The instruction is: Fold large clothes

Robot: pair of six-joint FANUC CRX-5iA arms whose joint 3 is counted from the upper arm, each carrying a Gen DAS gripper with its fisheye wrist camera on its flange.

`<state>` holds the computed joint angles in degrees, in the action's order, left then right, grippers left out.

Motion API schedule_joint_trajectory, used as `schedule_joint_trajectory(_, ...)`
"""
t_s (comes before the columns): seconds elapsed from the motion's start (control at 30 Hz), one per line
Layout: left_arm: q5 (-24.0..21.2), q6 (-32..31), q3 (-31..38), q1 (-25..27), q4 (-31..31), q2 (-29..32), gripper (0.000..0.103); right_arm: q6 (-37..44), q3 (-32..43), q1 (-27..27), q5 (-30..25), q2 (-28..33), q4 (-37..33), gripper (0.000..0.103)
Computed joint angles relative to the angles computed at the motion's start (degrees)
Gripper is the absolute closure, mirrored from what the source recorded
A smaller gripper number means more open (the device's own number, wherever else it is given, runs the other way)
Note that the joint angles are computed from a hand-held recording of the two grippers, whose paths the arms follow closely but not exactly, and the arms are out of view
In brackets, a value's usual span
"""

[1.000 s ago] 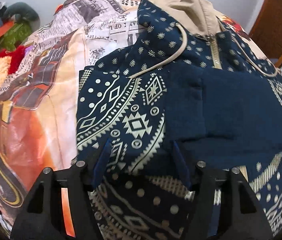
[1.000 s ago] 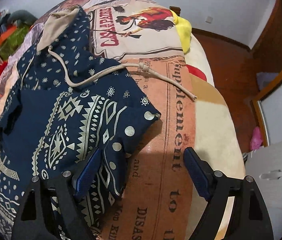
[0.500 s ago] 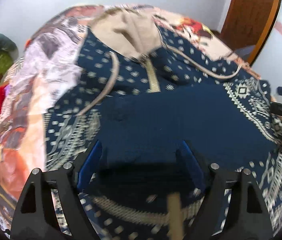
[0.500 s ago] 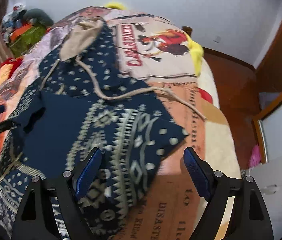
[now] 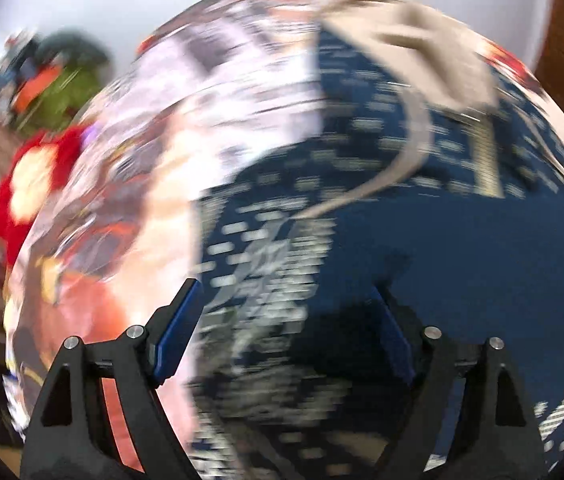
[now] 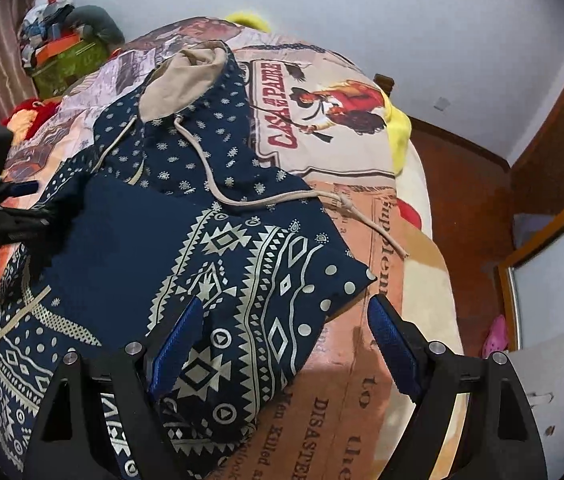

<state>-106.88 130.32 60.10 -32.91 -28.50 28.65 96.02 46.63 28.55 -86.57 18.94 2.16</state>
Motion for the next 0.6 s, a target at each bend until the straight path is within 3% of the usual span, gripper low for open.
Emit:
schedule_joint_trajectory(0.13, 2.1, 5.6, -12.7, 3.3, 1.4, -9.2, 0.021, -0.6, 0.7, 0.2, -0.5, 0.6, -1.1, 0.020)
schedule_joint_trajectory(0.3, 7.5, 8.0, -20.8, 5.0, 4.1, -15.7, 0.021, -0.4, 0.9, 1.4, -0.2, 0.9, -0.5, 0.020)
schedule_joint_trajectory(0.43, 14.8, 8.8, -23.9, 6.6, 10.2, -16.7, 0.021, -0.6, 2.6, 2.1, -0.5, 1.6, -0.8, 0.020)
schedule_joint_trajectory(0.6, 21.6, 8.2, -25.1, 8.3, 17.6, -14.1, 0.038, -1.5, 4.8, 2.7, -1.7, 2.7, -1.7, 0.019)
